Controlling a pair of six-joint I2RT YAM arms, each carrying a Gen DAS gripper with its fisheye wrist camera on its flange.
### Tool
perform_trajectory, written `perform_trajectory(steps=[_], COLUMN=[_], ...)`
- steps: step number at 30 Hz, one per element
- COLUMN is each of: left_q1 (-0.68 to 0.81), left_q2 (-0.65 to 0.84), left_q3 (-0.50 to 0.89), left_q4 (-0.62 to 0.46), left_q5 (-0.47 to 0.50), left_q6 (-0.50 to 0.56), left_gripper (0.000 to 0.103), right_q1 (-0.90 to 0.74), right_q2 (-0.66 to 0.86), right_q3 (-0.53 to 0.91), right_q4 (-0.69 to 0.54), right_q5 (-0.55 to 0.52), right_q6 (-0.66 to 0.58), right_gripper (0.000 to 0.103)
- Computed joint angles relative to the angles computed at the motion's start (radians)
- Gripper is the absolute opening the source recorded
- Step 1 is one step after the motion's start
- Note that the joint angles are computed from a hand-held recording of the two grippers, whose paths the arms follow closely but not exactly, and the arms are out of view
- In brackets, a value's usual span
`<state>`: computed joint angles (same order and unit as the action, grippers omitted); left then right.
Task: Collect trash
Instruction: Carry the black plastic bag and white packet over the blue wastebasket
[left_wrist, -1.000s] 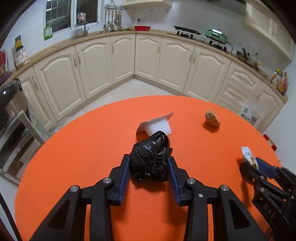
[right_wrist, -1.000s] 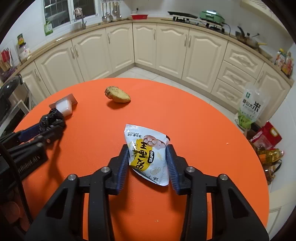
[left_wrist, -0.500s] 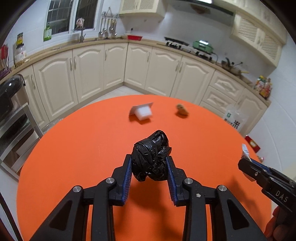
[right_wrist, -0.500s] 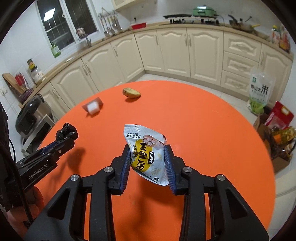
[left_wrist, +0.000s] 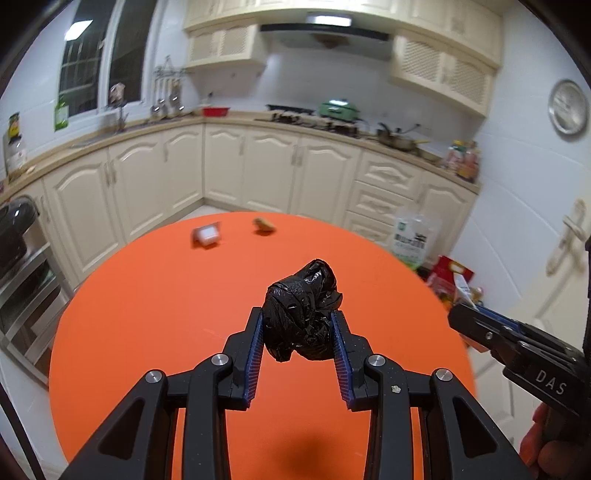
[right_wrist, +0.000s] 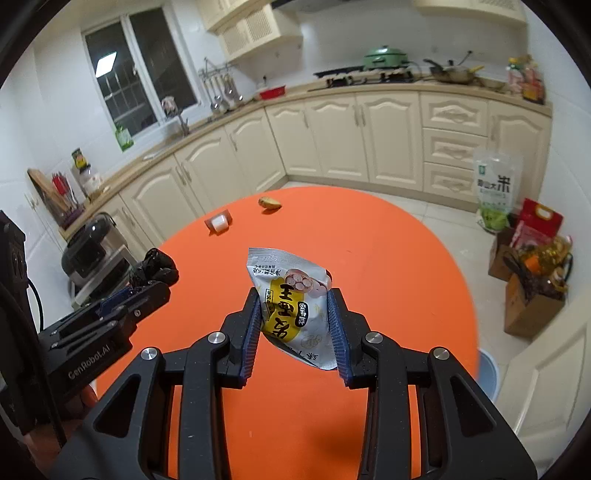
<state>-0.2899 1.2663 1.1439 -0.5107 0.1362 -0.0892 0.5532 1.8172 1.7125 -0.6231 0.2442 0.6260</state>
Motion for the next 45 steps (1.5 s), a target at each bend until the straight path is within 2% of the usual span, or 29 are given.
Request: perform_trajectory(steps=[6, 10, 13, 17, 20, 22, 26, 31, 38, 45], left_q1=[-0.099, -0.222, -0.295, -0.35, -0.347, -0.375, -0.363, -0.378, -0.426, -0.478], left_q2=[-0.208, -0.32, -0.365, -0.378, -0.359, -0.322, -0.19, -0.031, 0.232, 0.539], left_q3=[-0.117, -0.175, -0.193, -0.202, -0.186, -0.173, -0.099, -0.006, 0.135, 0.4], left_q4=[-0.042, -0.069, -0.082, -0.078, -0.075, -0.058, -0.037, -0.022, -0.001, -0.055], left_q5=[-0.036, -0.121, -0.16, -0.167, -0.128, -0.125, -0.062, -0.027, -0.037, -0.08], left_q6=[-0.001, -0.033, -0.044, -0.036, -0.013, -0.015, 0.013, 0.041, 0.061, 0.056], left_gripper=[0.03, 0.03, 0.03, 0.031, 0.03, 0.031, 0.031, 0.031, 0.031, 0.031], right_q1=[0.013, 0.01, -0.004, -0.055, -0.106, -0.158, -0.27, -0.473, -0.649, -0.726], right_q2=[-0.232, -0.362, -0.455, -0.566, -0.624, -0.662, -0.711, -0.718, -0.612, -0.452], right_q3=[-0.232, -0.341, -0.41, -0.488, -0.535, -0.568, -0.62, -0.692, -0.758, -0.785], right_q4=[0.037, 0.04, 0.03, 0.011, -0.001, -0.01, -0.035, -0.017, 0.06, 0.157], right_q5=[0.06, 0.096, 0.121, 0.134, 0.128, 0.111, 0.083, -0.041, -0.15, -0.211], right_q6=[0.041, 0.063, 0.073, 0.079, 0.075, 0.069, 0.032, -0.042, -0.123, -0.161], right_gripper=[0.033, 0.033, 0.033, 0.033, 0.033, 0.033, 0.033, 0.033, 0.033, 0.033])
